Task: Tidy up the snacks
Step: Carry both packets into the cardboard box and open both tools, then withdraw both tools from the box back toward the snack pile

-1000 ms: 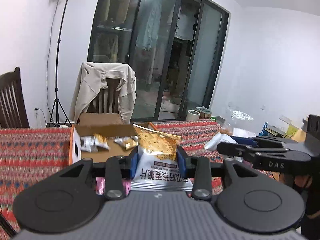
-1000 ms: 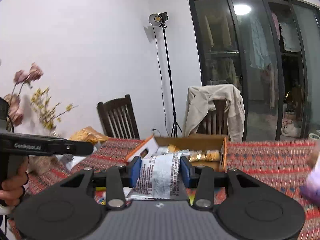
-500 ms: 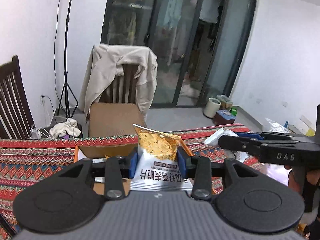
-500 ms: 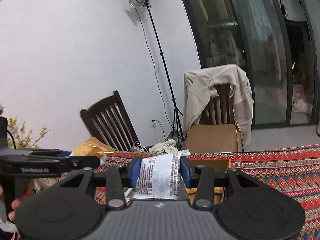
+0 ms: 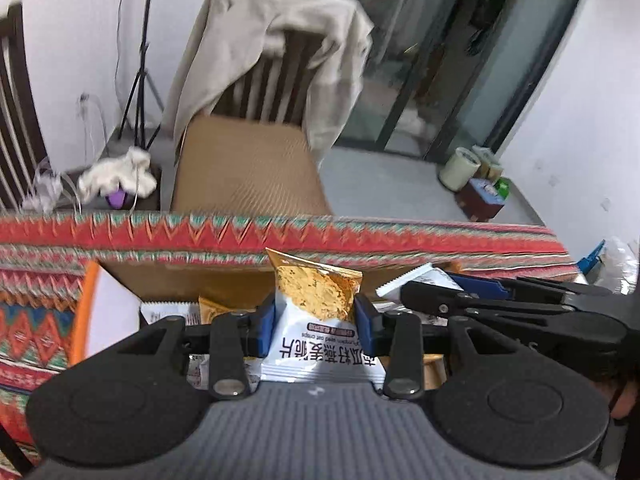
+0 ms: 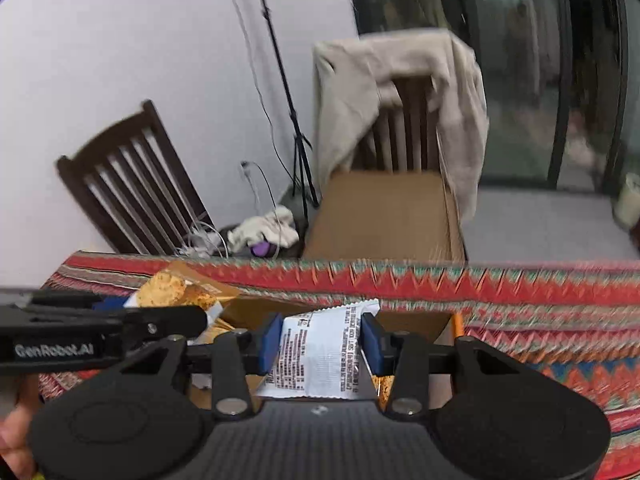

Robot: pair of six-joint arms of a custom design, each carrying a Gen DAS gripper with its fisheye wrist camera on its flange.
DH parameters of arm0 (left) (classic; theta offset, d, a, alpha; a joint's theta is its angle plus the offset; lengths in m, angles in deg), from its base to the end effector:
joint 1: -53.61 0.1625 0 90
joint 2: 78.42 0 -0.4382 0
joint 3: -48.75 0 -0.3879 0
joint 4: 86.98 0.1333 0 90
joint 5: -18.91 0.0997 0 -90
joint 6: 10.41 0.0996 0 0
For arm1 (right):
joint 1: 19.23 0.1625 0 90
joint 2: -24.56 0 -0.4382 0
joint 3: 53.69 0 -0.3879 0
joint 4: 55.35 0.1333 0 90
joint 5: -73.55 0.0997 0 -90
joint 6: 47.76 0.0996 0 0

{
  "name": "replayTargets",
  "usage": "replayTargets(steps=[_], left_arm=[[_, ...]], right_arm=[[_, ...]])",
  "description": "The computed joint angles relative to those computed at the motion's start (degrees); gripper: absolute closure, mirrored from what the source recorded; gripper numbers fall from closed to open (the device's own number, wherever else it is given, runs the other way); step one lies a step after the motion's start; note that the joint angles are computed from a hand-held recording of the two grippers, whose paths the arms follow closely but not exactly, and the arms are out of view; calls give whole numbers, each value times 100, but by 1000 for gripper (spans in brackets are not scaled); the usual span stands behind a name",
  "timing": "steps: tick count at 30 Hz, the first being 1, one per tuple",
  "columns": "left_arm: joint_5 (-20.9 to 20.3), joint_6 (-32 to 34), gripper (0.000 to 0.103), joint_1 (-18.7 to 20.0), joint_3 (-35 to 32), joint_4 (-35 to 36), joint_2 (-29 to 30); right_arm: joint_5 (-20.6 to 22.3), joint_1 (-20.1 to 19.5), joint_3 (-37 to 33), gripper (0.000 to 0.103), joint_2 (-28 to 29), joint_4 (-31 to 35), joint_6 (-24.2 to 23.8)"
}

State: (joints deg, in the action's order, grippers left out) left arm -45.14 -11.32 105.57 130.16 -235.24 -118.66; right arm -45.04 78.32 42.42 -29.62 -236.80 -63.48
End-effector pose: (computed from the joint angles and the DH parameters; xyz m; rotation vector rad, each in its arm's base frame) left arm -0.3217 -0.6982 0.1339 0.7857 2.6387 -0.6011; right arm 0.1738 -0.6592 0.2777 0.2071 -2.4002 1.0573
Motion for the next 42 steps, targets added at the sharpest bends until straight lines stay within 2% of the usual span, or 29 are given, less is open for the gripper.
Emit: replayTargets(steps=[5, 8, 13, 19, 23, 25, 31, 35, 39, 42], left_arm=[[23, -145, 64, 248, -346, 277, 368], [103, -105, 64, 273, -395, 316, 492], [143, -213, 65, 295, -400, 395, 565], [298, -372, 53, 246, -359, 560, 455], [269, -318, 39, 163, -210, 530, 206], [356, -295, 39, 68, -54, 486, 22], [604, -326, 35, -317, 482, 454, -736], [827, -386, 29, -672, 915, 490, -1381], [988, -468, 22, -1073, 1417, 521, -2093], [1038, -519, 19, -1406, 1966, 474, -2680]], right_arm=[[-122, -217, -253, 61, 359, 132, -28], [-230, -300, -384, 61, 508, 322, 8], [-276, -339, -413, 56, 624, 279, -12], [-275, -302, -338, 51, 566, 338, 136], [-172, -246, -218, 45, 395, 285, 246], [-298, -152, -153, 41, 316, 206, 239], [-716, 327, 138, 41, -103, 99, 179], [-983, 776, 385, 39, -483, 10, 145], [-1494, 1320, 631, 32, -832, 8, 34], [-1788, 1689, 931, 31, -1076, -122, -58]])
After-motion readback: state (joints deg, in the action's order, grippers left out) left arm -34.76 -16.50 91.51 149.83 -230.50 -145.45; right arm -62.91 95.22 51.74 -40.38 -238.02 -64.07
